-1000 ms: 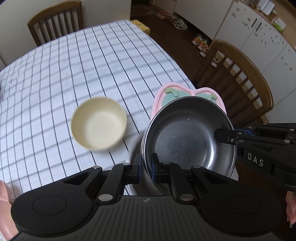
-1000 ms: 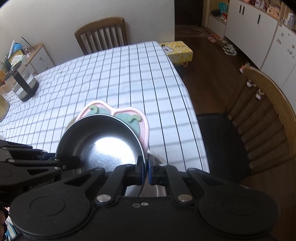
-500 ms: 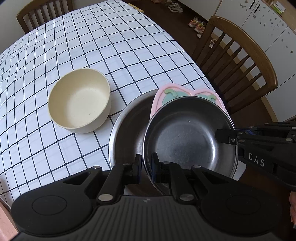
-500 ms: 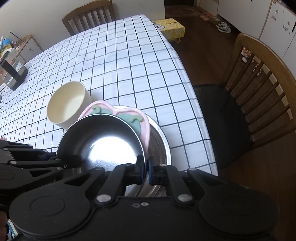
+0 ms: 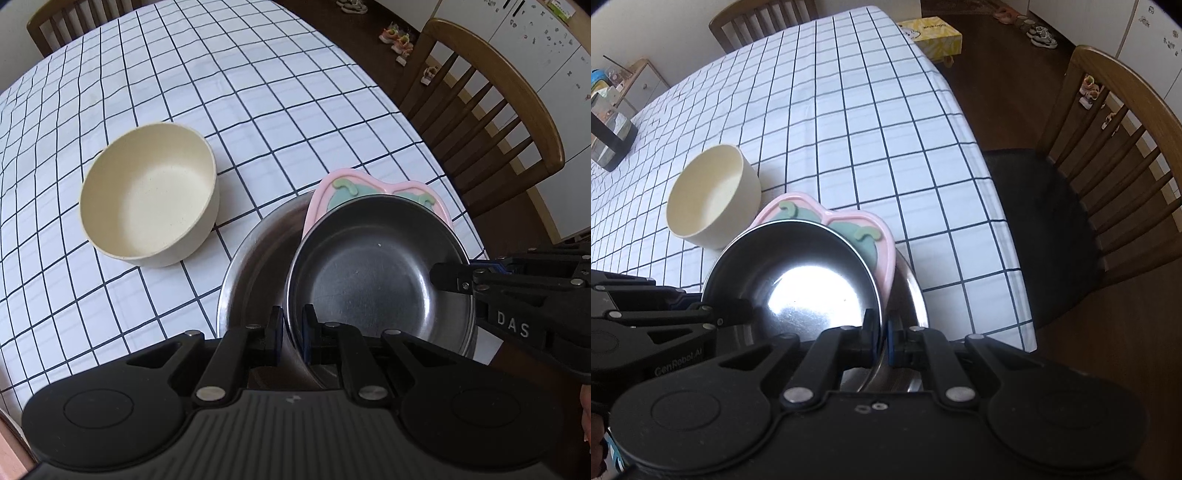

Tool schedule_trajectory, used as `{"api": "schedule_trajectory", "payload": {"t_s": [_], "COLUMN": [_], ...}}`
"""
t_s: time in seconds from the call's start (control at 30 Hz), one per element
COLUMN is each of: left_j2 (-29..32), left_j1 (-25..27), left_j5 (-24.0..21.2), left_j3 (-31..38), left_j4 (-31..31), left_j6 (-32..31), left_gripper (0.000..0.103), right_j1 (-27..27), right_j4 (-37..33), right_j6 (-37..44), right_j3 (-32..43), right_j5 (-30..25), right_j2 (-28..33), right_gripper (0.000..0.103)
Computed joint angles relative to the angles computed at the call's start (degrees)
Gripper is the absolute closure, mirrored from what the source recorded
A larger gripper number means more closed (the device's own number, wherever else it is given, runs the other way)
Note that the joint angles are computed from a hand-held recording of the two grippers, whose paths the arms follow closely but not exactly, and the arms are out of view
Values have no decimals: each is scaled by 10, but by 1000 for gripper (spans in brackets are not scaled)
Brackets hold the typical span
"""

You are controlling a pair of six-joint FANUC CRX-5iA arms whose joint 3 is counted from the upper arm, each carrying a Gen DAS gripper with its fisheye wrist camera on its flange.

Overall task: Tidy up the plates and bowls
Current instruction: 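Carry the pink pot with both grippers and lower it into the steel bowl, then open both grippers and lift them off the pink pot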

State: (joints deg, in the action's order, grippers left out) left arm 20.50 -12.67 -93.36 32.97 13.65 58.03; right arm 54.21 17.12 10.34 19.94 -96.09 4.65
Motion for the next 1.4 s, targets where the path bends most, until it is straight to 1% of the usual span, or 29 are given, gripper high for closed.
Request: {"api": "schedule_trajectory", "payload": {"t_s": [0.27, 0.33, 0.47, 0.6, 0.7, 0.77, 0.97, 1.03, 1.27, 1.3, 1.33, 1.37, 1.4], "left_j2": [9, 4, 2, -7, -16, -23, -48, -57, -82, -84, -88, -91, -96], "left_j1": [3, 4, 8, 16, 24, 31, 53, 62, 96, 101, 105, 111, 116], "left_j5": [-4, 5, 7, 15, 22, 28, 48, 55, 88, 94, 101, 110, 121], "left_j3": [4, -1, -2, -10, -18, -26, -48, -56, -75, -76, -79, -84, -90], "left_j4": [2, 5, 11, 22, 36, 48, 85, 99, 142, 147, 152, 159, 166], "left_j6": [-3, -5, -3, -7, -14, -20, -37, -46, -64, -66, -67, -68, -69], "left_gripper": [94, 94, 94, 91, 91, 90, 89, 89, 87, 81, 70, 62, 41], "right_j1": [-3, -3, 0, 3, 11, 17, 37, 43, 57, 58, 59, 59, 60], "right_j4": [-4, -4, 3, 8, 20, 29, 59, 70, 105, 110, 114, 119, 124], "right_j6": [8, 6, 14, 12, 12, 14, 23, 24, 43, 47, 52, 58, 63], "right_j3": [2, 0, 3, 5, 6, 9, 27, 32, 52, 56, 61, 67, 72], "right_j5": [9, 13, 9, 8, 8, 5, 0, 2, 19, 22, 24, 24, 27], "right_j2": [1, -1, 0, -1, -3, -2, 4, 6, 15, 18, 21, 26, 29], "right_gripper": [93, 90, 83, 80, 75, 75, 69, 66, 61, 60, 58, 57, 55]}}
